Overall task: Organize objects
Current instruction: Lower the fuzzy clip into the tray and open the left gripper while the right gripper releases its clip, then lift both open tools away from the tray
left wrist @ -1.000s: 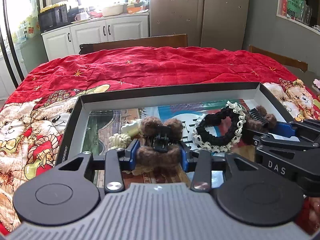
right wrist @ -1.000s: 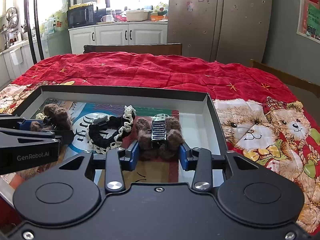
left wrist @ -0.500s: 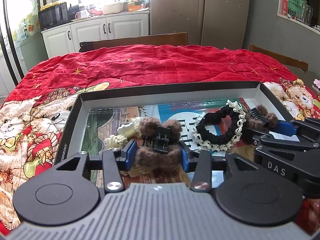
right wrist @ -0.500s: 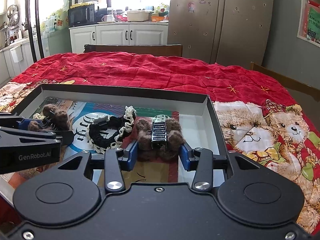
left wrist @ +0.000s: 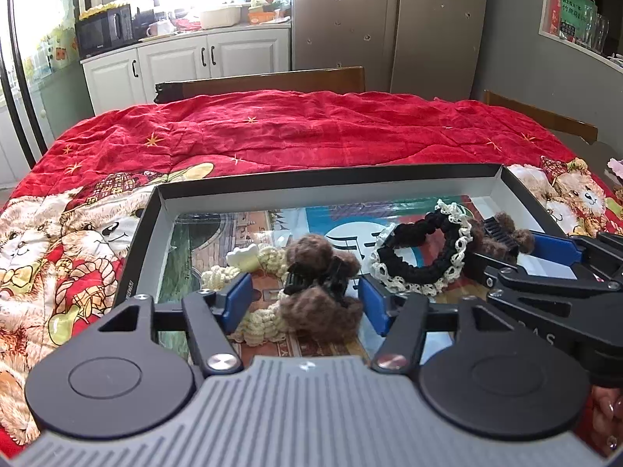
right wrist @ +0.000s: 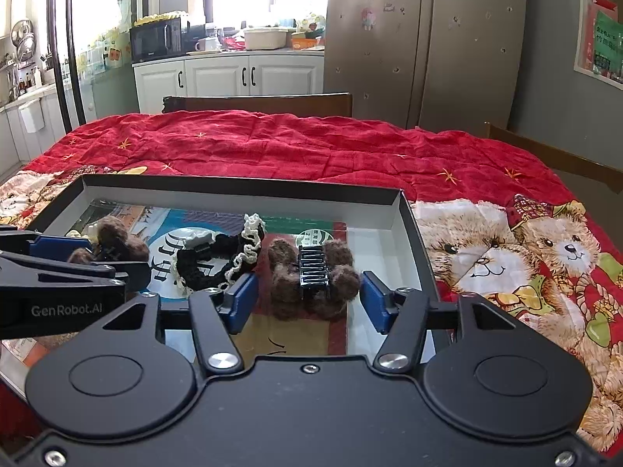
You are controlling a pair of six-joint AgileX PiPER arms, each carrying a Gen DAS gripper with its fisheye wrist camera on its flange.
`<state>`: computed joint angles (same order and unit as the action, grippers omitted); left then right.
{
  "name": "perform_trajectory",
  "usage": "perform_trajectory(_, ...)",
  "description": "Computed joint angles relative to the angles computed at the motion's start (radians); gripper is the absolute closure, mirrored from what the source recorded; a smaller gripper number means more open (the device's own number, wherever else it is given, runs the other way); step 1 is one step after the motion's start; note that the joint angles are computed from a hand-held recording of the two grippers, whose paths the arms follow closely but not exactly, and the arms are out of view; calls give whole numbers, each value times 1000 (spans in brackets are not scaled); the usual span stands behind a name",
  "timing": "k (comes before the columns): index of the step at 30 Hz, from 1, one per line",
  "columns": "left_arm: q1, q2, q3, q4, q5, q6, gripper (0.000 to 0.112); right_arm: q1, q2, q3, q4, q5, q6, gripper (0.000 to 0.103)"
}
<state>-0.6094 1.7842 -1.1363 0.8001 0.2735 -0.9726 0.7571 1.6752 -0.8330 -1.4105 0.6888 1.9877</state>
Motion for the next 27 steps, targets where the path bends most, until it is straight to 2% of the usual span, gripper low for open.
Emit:
perform_trajectory(5,0,-20,10,-24,-6,17,27,13,-3,2,-5,26,14,41)
perform_trajectory(10,-14,-39,21,36,12,-42,25,22,-20,9,-8,43,29,40)
perform_trajectory(17,-17,-66,35,24,30,-41,24,55,-42,15,-6,89,25,37)
perform_trajectory(27,-46,-160,98,195,64,-205,21,111,-129,52,9,138,27,37)
